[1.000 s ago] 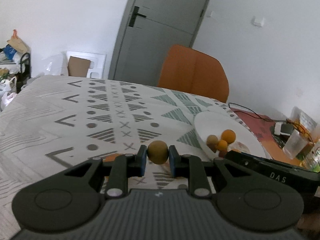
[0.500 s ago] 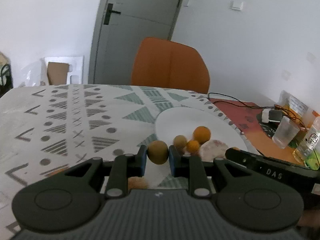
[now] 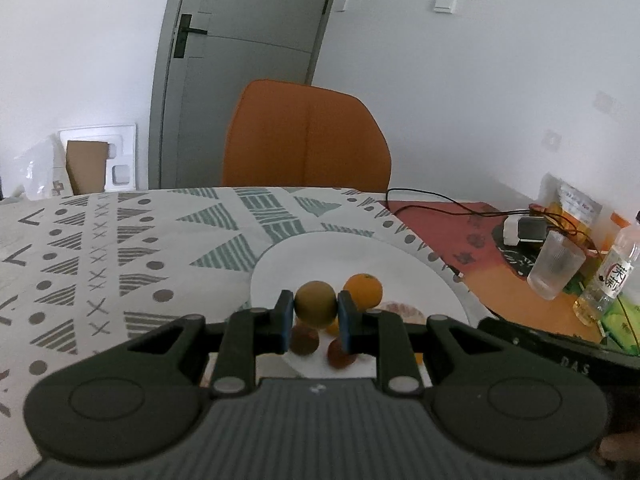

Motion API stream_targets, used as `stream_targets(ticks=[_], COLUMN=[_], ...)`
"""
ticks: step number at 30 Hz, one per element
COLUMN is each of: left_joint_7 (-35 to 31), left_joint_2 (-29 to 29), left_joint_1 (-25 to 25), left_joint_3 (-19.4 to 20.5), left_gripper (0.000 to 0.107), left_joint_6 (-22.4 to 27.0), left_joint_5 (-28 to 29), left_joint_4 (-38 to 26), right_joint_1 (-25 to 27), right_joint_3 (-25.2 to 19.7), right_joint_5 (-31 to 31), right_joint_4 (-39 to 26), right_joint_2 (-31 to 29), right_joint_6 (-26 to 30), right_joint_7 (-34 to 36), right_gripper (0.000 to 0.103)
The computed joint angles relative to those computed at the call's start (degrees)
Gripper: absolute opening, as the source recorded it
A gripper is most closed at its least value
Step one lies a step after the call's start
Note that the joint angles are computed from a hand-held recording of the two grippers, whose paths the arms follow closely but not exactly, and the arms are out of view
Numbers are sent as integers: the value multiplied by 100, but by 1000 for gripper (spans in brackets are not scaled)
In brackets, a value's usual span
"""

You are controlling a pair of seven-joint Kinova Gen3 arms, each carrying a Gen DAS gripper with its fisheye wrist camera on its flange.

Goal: Organize fruits
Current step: 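Open the left gripper over the bowl while the right gripper releases the mandarin, then grasp the large orange with the left gripper while the right gripper grasps a peeled mandarin piece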

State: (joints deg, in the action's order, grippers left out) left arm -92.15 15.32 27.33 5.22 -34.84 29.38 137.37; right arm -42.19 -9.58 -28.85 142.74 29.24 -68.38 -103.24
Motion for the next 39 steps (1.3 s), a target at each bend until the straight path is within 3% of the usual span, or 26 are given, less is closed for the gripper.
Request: stream_targets(ticks=[6,9,14,20,26,29,31,35,37,39], left_joint_7=[-70,-341,-485,-810,-840,-693,-751,-1166,-1187,-1163], left_joint_2=[45,11,-139,-430,-606,-656,-669,-626,-594,-545], left_joint_1=[12,162,176,160,-75,-176,-177,-25,-15,-1], left_joint_3=[-4,-88,-122,-95,-2,39,40,61,76,82], left_gripper=[22,29,56,74,76,79,84,88,90,90], left_joint_6=[130,213,195,-47,-72,-81,-76,-250,-341,-411], left_joint_5=[-32,275,588,1167,1433,1448,1613,2274,2387,2521], left_joint_4=[-194,-252,-87,263,512,644,691,741,803,842], right_joint_1=[-59,-78,-123,-240,-423,-524,-584,-774,-847,-931], right_joint_3=[5,-1,-22,-63,-95,-100,-113,-135,-145,-145], right_joint_5=[-112,-141,-106,-123,-273,-404,-499,-772,-882,-995], right_joint_4=[32,-1,-80,-233,-363,-435,-481,-528,-560,-598], right_joint_2=[-24,-49,-75,-63,-45,-43,-41,22,44,55], right_joint_6=[-19,46,159,266,305,337,348,187,159,152], right_joint_7=[48,82,159,273,433,542,579,644,686,786], right_gripper=[31,31,32,35,43,53,68,86,101,102])
